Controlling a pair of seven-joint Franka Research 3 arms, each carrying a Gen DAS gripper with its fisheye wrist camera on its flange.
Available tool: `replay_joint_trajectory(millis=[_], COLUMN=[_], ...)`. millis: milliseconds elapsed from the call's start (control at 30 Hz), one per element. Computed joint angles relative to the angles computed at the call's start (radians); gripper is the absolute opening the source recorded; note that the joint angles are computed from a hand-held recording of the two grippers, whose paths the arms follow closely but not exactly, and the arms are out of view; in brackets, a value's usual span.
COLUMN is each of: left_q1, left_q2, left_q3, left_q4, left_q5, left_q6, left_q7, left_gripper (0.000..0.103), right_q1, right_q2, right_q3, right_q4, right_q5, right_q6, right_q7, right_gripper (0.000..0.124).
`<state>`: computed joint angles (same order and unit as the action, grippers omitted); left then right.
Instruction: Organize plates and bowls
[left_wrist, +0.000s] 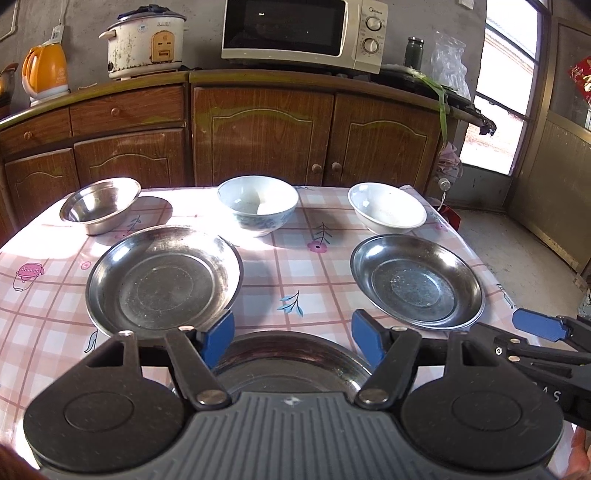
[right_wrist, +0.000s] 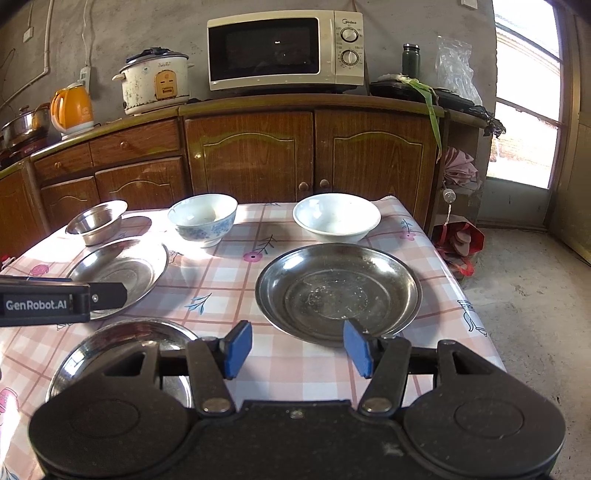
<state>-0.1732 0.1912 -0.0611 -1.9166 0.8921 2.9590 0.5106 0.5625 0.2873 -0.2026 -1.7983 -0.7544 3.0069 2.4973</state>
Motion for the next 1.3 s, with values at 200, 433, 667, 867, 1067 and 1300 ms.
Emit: replay_joint_trajectory(millis=[200,433,667,867,1067,1300], left_q1=[-0.005,-0.034,-0.062,-0.085,-0.098,-0.116], left_q2=[0.044,0.103,0.153,0.184,0.215,0.247], left_q3=[-0.019,-0.023,-0.012,0.007,0.015,0.029], left_q4=[0.058,0.141,0.200,0.241,0.284,0.330], left_q5=[-0.065,-0.144,-0.198,-0.204,-0.210,-0.198], left_q6=[-0.006,-0.033,-0.032,-0.058,-0.084,-0.105], left_q7=[0.093,0.183,0.225,0.228,0.237,0.227], left_gripper=[0.072,0.072,0.072,0.072,0.072,0.072], right_q1=[-0.011,-0.046,-0.084,-0.100,-0.086,-0.070], right_q2=[-0.004,-0.014,-0.016,0.009,0.045,0.087], right_q3=[-0.010,0.006,0.011,0.012,-0.015,-0.050], right_q4=[0.001,-0.001,-0.003,0.010,0.045,0.085], right_q5=[-0.010,0.018,0.025,0.093,0.155,0.235], right_q6=[0.000,-0.016,-0.012,-0.005,0.007,0.035], right_q7=[0.007,-0.035,-0.042,-0.114,-0.177,-0.261], right_gripper=[0.069,0.069,0.070,0.070,0.071,0.073])
